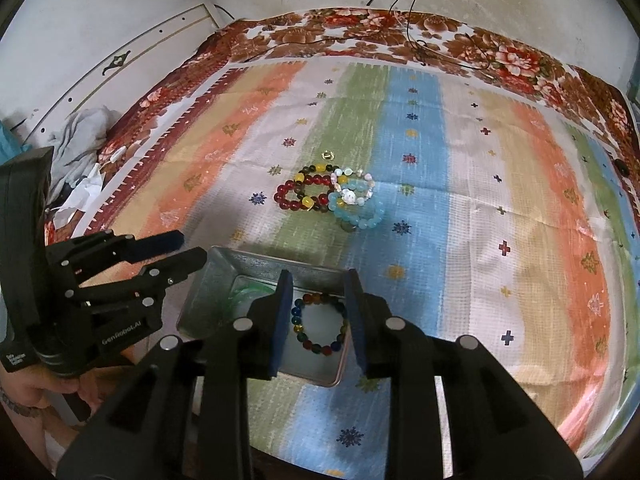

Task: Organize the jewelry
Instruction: 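Move both open tools back to the remaining bracelet pile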

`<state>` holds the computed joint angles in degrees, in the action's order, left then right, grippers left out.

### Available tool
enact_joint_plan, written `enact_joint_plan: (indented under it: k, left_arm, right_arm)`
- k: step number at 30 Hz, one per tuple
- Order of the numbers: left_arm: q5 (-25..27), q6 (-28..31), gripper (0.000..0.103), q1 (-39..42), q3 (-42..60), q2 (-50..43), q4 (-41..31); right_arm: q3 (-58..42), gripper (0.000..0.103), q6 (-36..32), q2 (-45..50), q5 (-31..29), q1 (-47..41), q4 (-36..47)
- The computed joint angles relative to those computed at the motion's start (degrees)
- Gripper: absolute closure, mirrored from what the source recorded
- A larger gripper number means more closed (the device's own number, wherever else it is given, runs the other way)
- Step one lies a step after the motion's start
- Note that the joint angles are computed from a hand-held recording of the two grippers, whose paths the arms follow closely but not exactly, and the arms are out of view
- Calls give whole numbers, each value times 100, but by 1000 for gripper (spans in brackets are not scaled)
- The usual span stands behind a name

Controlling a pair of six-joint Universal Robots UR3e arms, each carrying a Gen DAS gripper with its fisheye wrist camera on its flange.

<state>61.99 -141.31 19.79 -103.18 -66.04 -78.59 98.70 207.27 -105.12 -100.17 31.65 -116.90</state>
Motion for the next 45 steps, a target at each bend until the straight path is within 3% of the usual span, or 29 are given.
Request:
enact_joint_plan:
  k: [4, 13, 18, 27, 32, 45]
  left_arm:
    - [44, -132, 62, -25, 49, -140, 203]
    - [403, -484, 59, -391, 177, -618, 922]
    - [706, -966, 59, -650, 165, -991, 1715]
    - [963, -981, 55, -874, 561, -1685, 1859]
    - [763, -1075, 53, -837, 882, -2046, 1611]
    - [885, -1290, 41, -1263, 1587, -2963, 1585]
  right_arm:
    - [36, 66, -25, 35, 50, -88, -53]
    - [58, 64, -179, 180, 108, -364, -187]
    - [68, 64, -310, 303, 312, -594, -278]
    - [39, 56, -519, 605, 327, -879, -384]
    - [131, 55, -544, 604, 564, -1144, -501]
    - [18, 34, -820, 1023, 857, -1494, -753]
